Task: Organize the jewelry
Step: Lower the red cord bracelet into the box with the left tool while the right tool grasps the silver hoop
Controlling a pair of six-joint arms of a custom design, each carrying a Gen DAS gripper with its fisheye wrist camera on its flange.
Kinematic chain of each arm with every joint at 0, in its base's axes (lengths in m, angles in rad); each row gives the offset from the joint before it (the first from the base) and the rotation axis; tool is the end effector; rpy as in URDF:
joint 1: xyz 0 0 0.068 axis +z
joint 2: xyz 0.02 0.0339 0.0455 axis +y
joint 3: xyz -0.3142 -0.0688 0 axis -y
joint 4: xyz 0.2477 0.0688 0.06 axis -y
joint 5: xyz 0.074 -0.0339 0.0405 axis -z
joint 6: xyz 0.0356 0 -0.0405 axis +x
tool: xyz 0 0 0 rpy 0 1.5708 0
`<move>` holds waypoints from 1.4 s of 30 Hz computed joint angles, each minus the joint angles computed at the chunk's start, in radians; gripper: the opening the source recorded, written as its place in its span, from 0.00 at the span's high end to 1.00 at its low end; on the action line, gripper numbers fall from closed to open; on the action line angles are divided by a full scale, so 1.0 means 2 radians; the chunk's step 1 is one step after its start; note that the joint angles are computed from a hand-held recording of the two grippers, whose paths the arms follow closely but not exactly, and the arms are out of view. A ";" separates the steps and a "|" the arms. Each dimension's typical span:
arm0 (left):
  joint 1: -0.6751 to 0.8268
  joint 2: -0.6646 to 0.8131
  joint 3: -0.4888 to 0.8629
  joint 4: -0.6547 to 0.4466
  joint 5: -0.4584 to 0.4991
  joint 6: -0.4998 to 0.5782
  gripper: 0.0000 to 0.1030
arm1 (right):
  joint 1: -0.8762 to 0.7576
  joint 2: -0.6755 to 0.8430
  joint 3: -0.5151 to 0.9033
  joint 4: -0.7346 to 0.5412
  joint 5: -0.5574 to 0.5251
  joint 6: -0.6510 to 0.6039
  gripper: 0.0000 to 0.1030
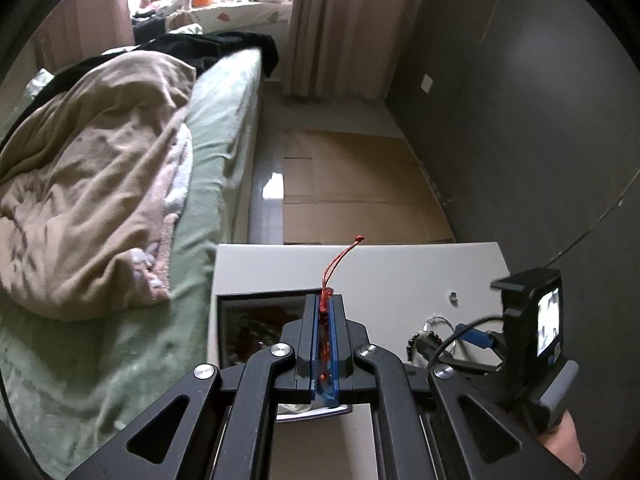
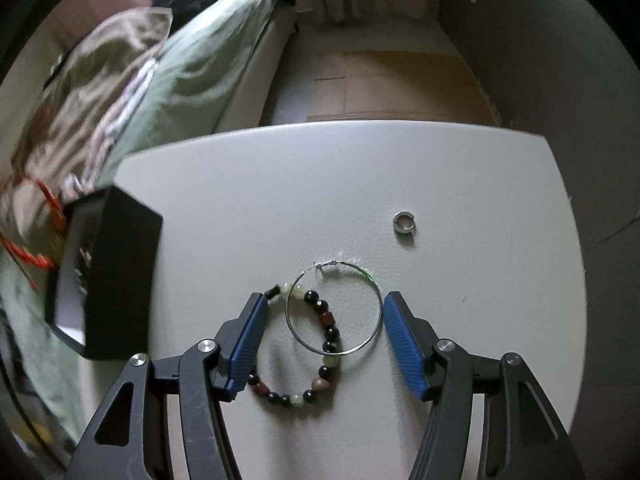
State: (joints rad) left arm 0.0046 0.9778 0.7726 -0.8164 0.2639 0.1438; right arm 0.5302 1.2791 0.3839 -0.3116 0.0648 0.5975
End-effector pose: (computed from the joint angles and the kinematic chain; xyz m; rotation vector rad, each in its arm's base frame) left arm 0.1557 -0.0086 0.2899 0.2737 2.5488 -0.2856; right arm 0.1481 0.0842 0.1563 0.1106 2.7909 0.1982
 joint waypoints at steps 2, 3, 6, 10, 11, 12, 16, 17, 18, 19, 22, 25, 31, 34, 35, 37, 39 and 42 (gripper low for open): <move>0.020 0.000 0.005 -0.007 0.009 0.015 0.96 | 0.009 0.000 0.001 -0.007 0.010 -0.007 0.41; 0.026 -0.001 0.006 -0.010 0.011 0.020 0.96 | 0.010 -0.002 0.001 -0.010 0.013 -0.012 0.45; 0.044 -0.003 0.013 -0.019 0.018 0.034 0.96 | 0.009 -0.011 -0.001 -0.018 0.019 -0.027 0.50; 0.064 -0.004 0.020 -0.030 0.027 0.049 0.96 | 0.007 -0.018 0.001 -0.031 0.012 -0.036 0.51; 0.068 -0.005 0.022 -0.032 0.029 0.053 0.96 | -0.003 -0.026 -0.001 -0.034 -0.001 -0.040 0.51; 0.074 -0.006 0.024 -0.036 0.032 0.057 0.96 | -0.010 -0.034 -0.004 -0.035 -0.013 -0.041 0.52; 0.093 -0.009 0.032 -0.050 0.043 0.071 0.96 | -0.072 -0.067 -0.012 -0.043 -0.084 -0.054 0.94; 0.094 -0.010 0.032 -0.051 0.043 0.073 0.96 | -0.080 -0.076 -0.014 -0.047 -0.086 -0.057 0.94; 0.096 -0.010 0.032 -0.051 0.044 0.075 0.96 | -0.081 -0.075 -0.014 -0.049 -0.085 -0.057 0.94; 0.096 -0.010 0.031 -0.052 0.043 0.075 0.96 | -0.084 -0.078 -0.016 -0.050 -0.086 -0.059 0.94; 0.100 -0.009 0.030 -0.054 0.047 0.080 0.96 | -0.091 -0.094 -0.022 -0.050 -0.098 -0.060 0.94; 0.101 -0.009 0.025 -0.052 0.048 0.082 0.96 | -0.105 -0.114 -0.022 -0.056 -0.110 -0.067 0.95; 0.098 -0.006 0.015 -0.045 0.054 0.079 0.96 | -0.133 -0.119 -0.012 -0.091 -0.114 -0.090 0.94; 0.093 -0.004 0.011 -0.040 0.055 0.075 0.96 | -0.158 -0.131 -0.009 -0.111 -0.114 -0.104 0.66; 0.091 -0.004 0.008 -0.037 0.054 0.074 0.96 | -0.169 -0.141 -0.008 -0.117 -0.111 -0.108 0.55; 0.083 -0.004 0.003 -0.031 0.052 0.068 0.96 | -0.190 -0.161 -0.009 -0.121 -0.109 -0.114 0.39; 0.076 -0.001 -0.003 -0.023 0.050 0.062 0.96 | -0.206 -0.156 -0.011 -0.111 -0.121 -0.123 0.39; 0.063 0.003 -0.011 -0.012 0.045 0.049 0.96 | -0.196 -0.127 -0.016 -0.090 -0.117 -0.114 0.40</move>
